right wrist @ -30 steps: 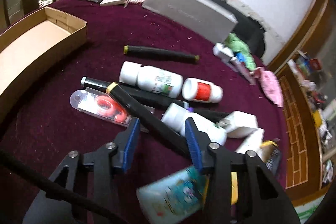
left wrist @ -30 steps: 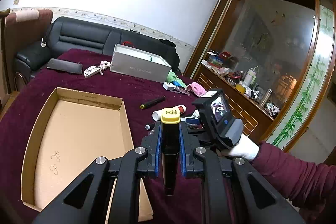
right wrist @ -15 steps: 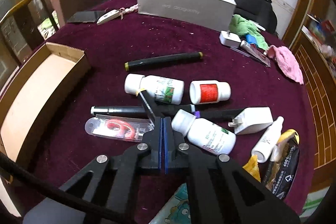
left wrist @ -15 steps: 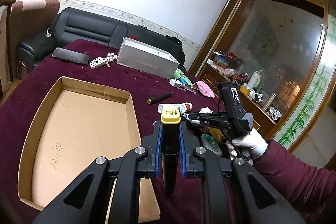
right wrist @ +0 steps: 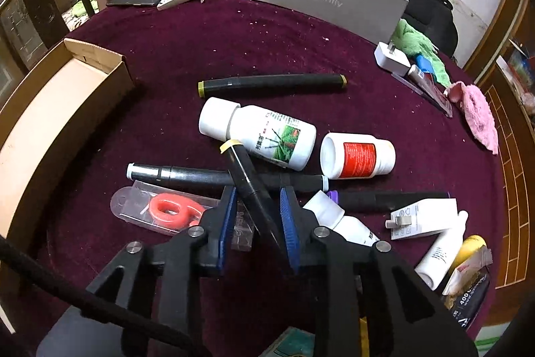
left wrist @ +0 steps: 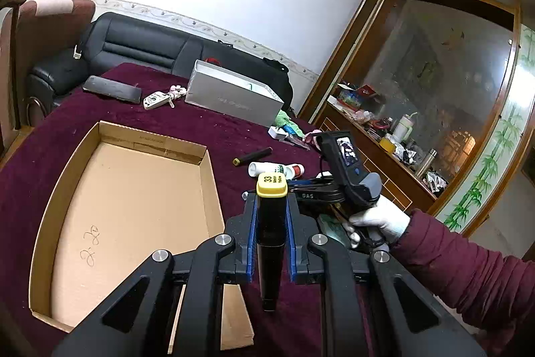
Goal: Organize objects
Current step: 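Carry both held black markers over to the cardboard box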
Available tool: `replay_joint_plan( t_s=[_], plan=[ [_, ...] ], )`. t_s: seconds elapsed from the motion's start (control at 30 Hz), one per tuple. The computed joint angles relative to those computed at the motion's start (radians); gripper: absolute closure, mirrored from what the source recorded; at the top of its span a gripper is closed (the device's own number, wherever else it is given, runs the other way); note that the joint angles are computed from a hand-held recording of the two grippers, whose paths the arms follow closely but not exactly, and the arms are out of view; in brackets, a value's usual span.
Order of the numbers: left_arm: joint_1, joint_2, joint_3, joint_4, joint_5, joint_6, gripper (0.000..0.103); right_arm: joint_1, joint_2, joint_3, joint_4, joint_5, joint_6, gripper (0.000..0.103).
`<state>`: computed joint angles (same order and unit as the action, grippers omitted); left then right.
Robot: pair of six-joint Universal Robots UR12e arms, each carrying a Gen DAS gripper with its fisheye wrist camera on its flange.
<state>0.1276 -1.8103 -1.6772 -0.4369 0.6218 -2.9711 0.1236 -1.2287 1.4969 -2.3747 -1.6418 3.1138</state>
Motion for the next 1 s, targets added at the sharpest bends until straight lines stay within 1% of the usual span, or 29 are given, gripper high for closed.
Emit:
replay_joint_plan(
  t_s=[0.03,0.07,0.1,0.27,0.4,0.47,0.57,0.63,0.7,0.73,0.83,0.9,1.0],
  plan=[
    [0.001,-0.001,0.0,0.005,0.002,-0.006,0.091,-0.002,-0.004,0.003,-0.002,0.001,0.012,0.089],
    [0.001,-0.002,0.0,0.008,0.004,-0.012,0.091,-0.005,-0.01,0.009,-0.007,0.008,0.026,0.091],
    [0.003,-0.002,-0.002,0.013,0.004,-0.019,0.091,-0.014,-0.022,0.023,-0.019,0.041,0.058,0.091],
    [0.005,0.004,-0.01,0.04,0.006,-0.039,0.091,-0.042,-0.078,0.094,-0.12,0.147,0.164,0.091],
    [0.007,0.015,-0.019,0.068,0.005,-0.041,0.091,-0.05,-0.129,0.152,-0.229,0.206,0.224,0.091],
    [0.011,0.02,-0.022,0.088,0.003,-0.049,0.091,-0.049,-0.15,0.168,-0.279,0.234,0.24,0.091],
    [0.02,0.03,-0.026,0.127,0.014,-0.065,0.091,-0.032,-0.174,0.18,-0.36,0.261,0.245,0.091],
    [0.024,0.036,-0.027,0.139,0.035,-0.06,0.091,-0.016,-0.18,0.176,-0.398,0.278,0.237,0.091],
    [0.027,0.041,-0.025,0.145,0.062,-0.049,0.091,-0.002,-0.178,0.167,-0.419,0.31,0.233,0.091],
    [0.029,0.042,-0.023,0.146,0.074,-0.045,0.091,0.006,-0.175,0.16,-0.425,0.33,0.231,0.091],
    [0.034,0.035,-0.006,0.126,0.1,-0.036,0.091,0.036,-0.156,0.137,-0.427,0.356,0.215,0.09],
    [0.035,0.022,0.012,0.104,0.113,-0.035,0.091,0.054,-0.139,0.119,-0.417,0.371,0.213,0.09],
    [0.027,0.001,0.039,0.076,0.151,-0.019,0.091,0.074,-0.114,0.099,-0.395,0.396,0.216,0.09]
  ],
)
